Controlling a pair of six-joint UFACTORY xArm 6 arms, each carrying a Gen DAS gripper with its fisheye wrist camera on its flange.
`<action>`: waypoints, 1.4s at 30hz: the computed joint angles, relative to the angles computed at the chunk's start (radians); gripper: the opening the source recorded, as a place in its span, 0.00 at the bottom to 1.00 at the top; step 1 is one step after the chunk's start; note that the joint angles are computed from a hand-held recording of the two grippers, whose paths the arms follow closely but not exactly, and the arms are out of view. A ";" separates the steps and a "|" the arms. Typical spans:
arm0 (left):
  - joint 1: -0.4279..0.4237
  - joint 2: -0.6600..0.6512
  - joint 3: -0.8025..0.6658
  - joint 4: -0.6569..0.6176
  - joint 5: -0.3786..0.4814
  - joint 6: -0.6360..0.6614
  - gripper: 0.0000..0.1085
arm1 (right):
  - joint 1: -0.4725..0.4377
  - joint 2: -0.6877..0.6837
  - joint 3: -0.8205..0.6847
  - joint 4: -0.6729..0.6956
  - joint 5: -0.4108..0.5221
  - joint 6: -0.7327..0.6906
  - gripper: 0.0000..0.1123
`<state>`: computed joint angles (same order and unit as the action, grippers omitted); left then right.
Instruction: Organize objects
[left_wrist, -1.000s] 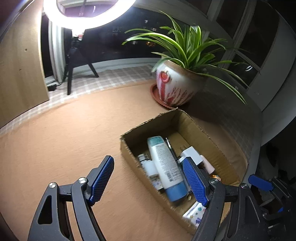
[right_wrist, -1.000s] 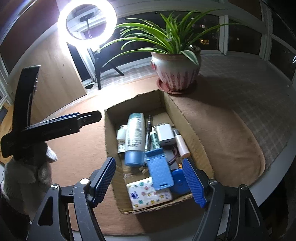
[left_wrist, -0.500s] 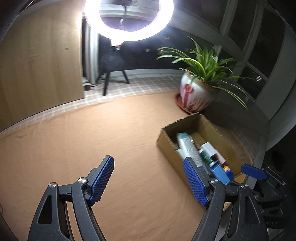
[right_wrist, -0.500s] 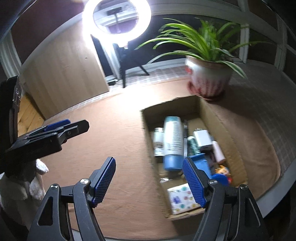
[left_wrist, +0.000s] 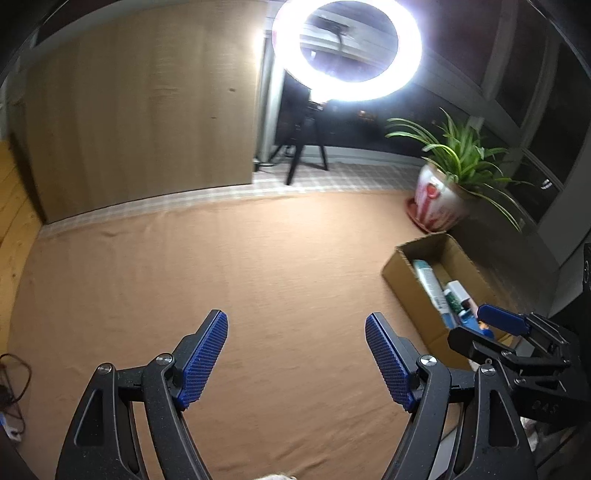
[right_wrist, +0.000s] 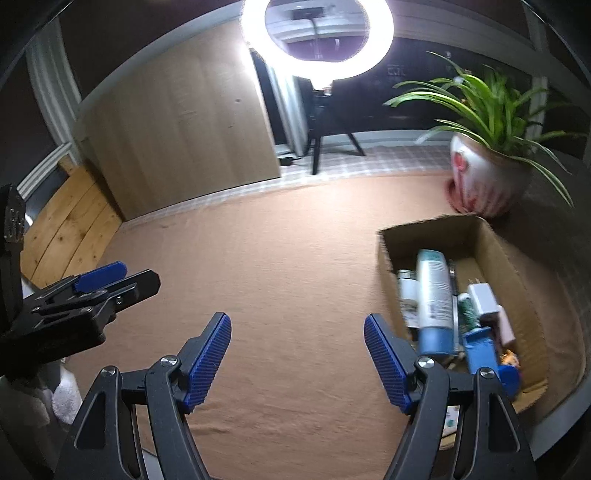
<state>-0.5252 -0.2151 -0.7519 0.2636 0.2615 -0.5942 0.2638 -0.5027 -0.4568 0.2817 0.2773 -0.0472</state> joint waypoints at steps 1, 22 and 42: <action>0.012 -0.024 0.020 0.012 0.003 -0.009 0.76 | 0.011 0.006 -0.003 -0.012 -0.005 0.012 0.63; 0.162 -0.299 0.275 0.031 0.076 -0.028 0.79 | 0.167 0.114 -0.055 -0.477 -0.058 0.439 0.66; 0.210 -0.337 0.321 0.035 0.088 -0.025 0.79 | 0.189 0.144 -0.072 -0.581 -0.053 0.558 0.67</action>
<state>-0.3154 -0.5518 -0.4313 0.2990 0.3490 -0.6195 0.4526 -0.3587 -0.5285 -0.2997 0.2246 0.5109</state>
